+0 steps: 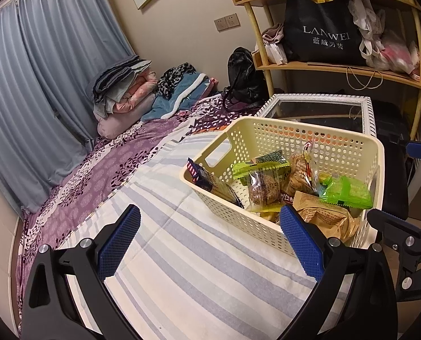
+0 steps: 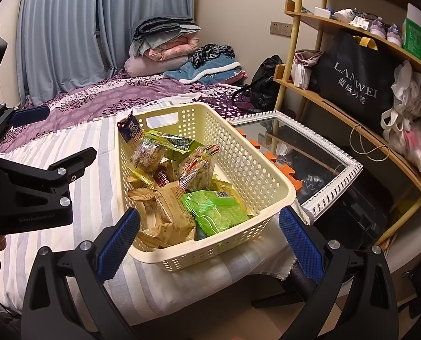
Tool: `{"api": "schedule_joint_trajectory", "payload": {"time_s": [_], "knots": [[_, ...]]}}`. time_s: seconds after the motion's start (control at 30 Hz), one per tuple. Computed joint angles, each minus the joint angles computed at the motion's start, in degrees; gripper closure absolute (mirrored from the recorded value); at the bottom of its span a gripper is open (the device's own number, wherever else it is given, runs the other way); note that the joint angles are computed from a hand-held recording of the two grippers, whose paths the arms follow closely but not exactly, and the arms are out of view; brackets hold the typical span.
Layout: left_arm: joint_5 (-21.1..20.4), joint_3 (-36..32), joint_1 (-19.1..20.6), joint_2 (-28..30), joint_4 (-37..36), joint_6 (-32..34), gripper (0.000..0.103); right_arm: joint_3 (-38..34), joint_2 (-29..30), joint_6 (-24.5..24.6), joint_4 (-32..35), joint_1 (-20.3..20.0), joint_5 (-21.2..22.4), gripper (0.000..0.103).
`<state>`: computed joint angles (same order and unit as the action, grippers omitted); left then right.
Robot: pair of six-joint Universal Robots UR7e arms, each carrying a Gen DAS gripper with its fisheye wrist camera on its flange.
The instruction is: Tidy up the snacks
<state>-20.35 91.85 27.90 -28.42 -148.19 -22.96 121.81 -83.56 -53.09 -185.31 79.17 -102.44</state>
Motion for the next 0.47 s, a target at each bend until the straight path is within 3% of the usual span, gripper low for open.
{"api": "schedule_joint_trajectory", "payload": {"time_s": [0.47], "knots": [[-1.37,-0.72,0.26,-0.38,4.92,-3.30,0.003,0.15,-0.09,-0.04,-0.05,-0.19,0.16,0.005]]}}
